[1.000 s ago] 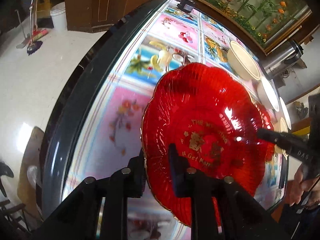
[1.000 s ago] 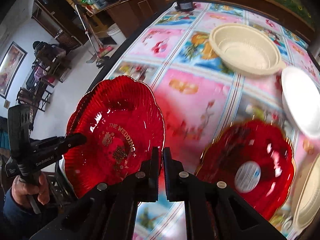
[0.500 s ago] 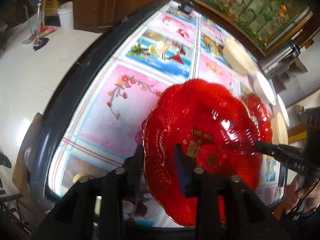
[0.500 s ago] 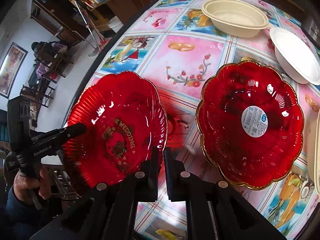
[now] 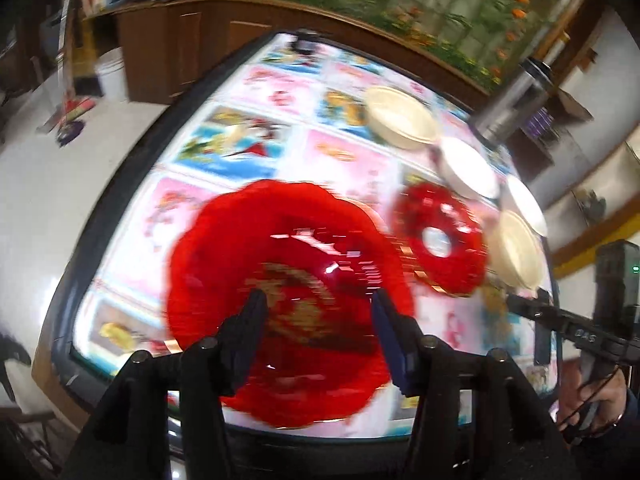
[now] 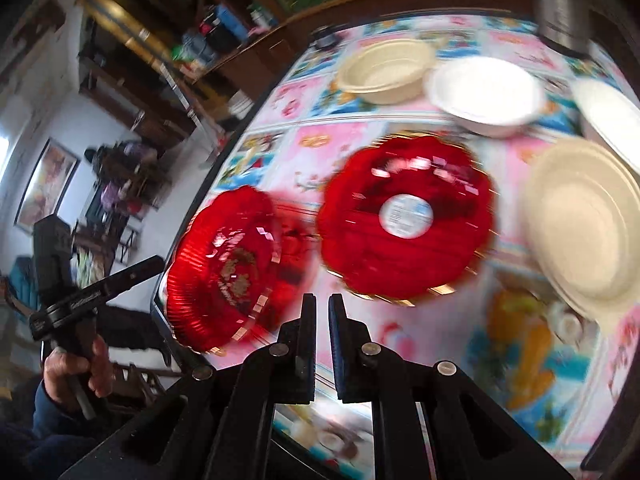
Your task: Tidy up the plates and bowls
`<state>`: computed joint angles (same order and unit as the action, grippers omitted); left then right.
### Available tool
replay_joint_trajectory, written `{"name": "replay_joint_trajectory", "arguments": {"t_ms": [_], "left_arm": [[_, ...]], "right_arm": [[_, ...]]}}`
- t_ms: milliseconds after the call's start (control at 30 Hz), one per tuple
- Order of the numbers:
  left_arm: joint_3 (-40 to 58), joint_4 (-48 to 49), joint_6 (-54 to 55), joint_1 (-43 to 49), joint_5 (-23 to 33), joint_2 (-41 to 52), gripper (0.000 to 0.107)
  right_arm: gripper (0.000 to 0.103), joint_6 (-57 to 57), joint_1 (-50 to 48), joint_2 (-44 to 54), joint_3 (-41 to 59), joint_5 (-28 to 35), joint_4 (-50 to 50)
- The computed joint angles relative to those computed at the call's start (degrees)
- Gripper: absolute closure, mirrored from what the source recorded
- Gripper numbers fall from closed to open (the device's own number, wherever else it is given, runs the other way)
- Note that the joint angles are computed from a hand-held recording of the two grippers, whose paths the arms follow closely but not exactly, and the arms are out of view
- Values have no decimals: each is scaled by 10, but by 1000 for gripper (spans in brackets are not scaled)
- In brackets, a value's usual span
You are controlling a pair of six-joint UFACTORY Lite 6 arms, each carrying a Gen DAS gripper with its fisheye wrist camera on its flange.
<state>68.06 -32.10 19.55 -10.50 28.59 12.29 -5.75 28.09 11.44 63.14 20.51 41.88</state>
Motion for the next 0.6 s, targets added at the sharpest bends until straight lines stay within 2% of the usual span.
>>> {"name": "replay_joint_trajectory", "arguments": {"t_ms": [67, 233, 400, 567, 600], "left_arm": [[23, 18, -30, -32, 6, 13, 42], [131, 44, -85, -94, 44, 89, 41], [283, 65, -124, -117, 99, 193, 38], [488, 100, -183, -113, 181, 341, 38], [540, 116, -196, -115, 204, 375, 38]], "right_arm": [[94, -31, -19, -27, -40, 5, 37], [94, -6, -44, -91, -100, 1, 2], [94, -63, -95, -143, -152, 16, 52], [76, -83, -124, -160, -172, 26, 69], [68, -85, -129, -161, -173, 27, 70]]}}
